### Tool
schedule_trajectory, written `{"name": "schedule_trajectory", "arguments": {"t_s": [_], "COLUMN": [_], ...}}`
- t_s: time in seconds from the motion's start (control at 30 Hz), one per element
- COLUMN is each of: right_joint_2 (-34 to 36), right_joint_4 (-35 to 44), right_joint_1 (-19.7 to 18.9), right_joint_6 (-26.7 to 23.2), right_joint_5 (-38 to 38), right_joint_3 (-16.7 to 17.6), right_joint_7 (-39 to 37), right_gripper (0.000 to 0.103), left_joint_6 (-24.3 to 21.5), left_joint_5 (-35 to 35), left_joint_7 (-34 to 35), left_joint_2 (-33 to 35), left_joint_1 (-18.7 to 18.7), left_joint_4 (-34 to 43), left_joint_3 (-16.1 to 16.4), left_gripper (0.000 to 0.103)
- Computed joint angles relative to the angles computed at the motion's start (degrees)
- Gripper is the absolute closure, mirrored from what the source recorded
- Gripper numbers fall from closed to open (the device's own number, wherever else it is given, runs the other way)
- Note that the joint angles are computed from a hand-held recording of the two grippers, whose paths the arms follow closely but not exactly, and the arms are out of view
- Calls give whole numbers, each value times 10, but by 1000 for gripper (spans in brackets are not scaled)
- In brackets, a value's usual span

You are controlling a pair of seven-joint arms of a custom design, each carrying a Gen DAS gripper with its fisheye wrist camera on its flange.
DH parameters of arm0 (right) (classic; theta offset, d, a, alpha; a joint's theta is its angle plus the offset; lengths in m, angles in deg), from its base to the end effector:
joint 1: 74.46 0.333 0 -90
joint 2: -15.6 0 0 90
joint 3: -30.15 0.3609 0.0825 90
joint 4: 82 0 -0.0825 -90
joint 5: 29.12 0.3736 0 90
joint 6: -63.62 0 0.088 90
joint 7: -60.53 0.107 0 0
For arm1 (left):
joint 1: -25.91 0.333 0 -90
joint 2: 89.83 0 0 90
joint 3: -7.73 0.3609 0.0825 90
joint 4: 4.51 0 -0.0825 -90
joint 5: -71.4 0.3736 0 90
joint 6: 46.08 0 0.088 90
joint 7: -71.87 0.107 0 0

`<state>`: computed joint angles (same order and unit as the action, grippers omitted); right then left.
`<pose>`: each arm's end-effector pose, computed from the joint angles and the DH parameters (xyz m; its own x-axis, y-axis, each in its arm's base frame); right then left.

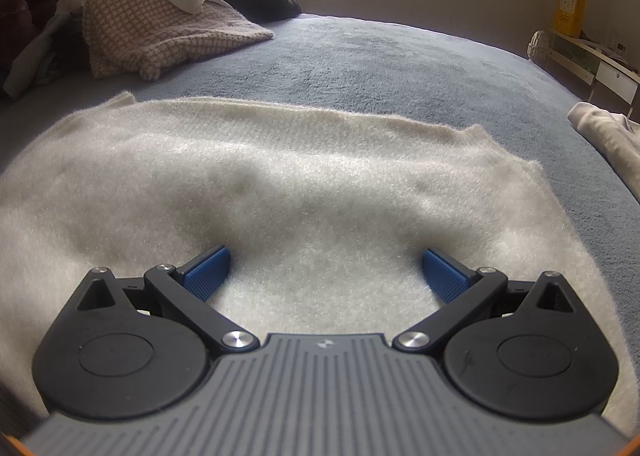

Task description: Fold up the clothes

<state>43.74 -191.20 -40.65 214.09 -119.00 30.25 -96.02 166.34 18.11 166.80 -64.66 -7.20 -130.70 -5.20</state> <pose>0.5256 0.3819 0.2932 -0.0535 -0.9967 0.0611 -0.6437 -0.0123 -0.7651 0.4783 -0.3264 0.3316 0.0465 -0.9201 0.3890 -0.6563 -0.3217 -0.6825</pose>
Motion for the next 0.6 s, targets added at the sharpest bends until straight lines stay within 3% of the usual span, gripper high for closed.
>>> {"name": "schedule_trajectory", "arguments": {"t_s": [0.13,0.33,0.5,0.6], "right_joint_2": [1,0,0,0], "right_joint_4": [0,-1,-1,-1], "right_joint_1": [1,1,-1,0], "right_joint_6": [-1,-3,-2,-3], "right_joint_5": [-4,-10,-11,-11], "right_joint_3": [-1,0,1,2], "right_joint_7": [4,10,9,9], "right_gripper": [1,1,1,1], "left_joint_6": [-65,-99,-110,-109], "left_joint_5": [170,259,332,381], "left_joint_7": [-86,-120,-169,-210], "left_joint_2": [13,55,88,108], "left_joint_1": [111,130,187,251], "left_joint_4": [11,68,98,99], "left_joint_3": [-53,-36,-75,-131], "left_gripper": [31,31,35,40]}}
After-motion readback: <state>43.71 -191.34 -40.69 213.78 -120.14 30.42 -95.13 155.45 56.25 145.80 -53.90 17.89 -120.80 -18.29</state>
